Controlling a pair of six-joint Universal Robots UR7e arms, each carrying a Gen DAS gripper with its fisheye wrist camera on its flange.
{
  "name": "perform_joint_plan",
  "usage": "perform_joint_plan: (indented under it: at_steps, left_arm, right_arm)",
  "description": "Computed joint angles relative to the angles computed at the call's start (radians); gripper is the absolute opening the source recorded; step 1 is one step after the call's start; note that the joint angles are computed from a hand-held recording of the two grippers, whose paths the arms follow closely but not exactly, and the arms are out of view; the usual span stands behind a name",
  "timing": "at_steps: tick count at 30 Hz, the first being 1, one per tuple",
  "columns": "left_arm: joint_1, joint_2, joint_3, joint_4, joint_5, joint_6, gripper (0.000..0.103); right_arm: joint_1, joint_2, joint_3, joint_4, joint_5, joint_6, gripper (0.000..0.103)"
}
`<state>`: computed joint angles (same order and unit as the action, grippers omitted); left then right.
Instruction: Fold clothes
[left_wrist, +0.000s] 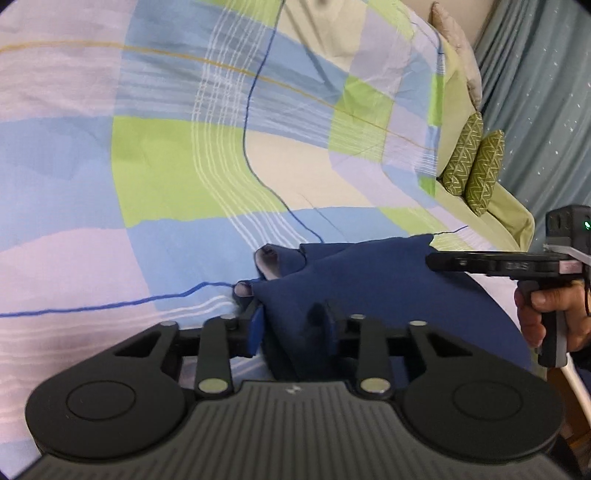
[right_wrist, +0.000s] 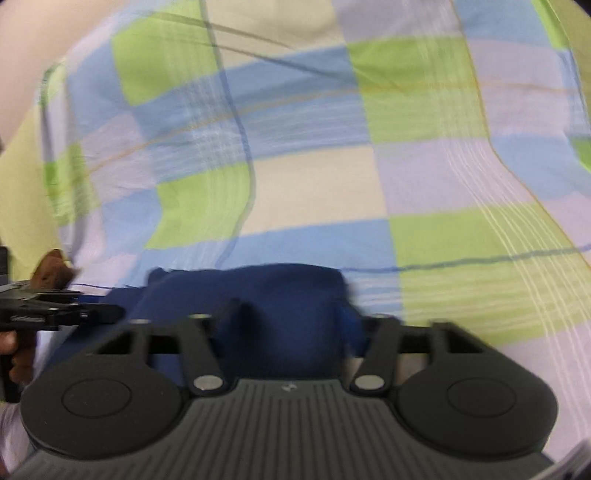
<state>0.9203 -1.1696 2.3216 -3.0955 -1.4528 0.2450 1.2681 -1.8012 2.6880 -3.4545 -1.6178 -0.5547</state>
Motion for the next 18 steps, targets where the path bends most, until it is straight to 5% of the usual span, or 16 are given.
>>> perform_joint_plan:
  at_steps: [3,9,14,18]
  left_arm:
    - [-0.028,-0.026,0.054,-0.098,0.002,0.056,0.016]
    - [-0.042,-0.007,0.045,-0.174,-0.019,0.110,0.015]
    - [-0.024,0.066,-0.017,-0.112,0.032,0.095,0.017]
    - [-0.020,0.079,-0.003,-0.172,0.013,0.137,0.015]
  right_arm:
    - [-0.037,-0.046,0.028,-0.008,0.043,-0.020,0.008]
    - [-0.138,-0.170,0.106,-0.076,0.236,-0.113,0.006]
    - [-0.142,-0.046,0.055,-0.104,0.181,-0.102,0.006]
    - [-0.202,-0.038,0.060,-0.092,0.236,-0.124,0.006]
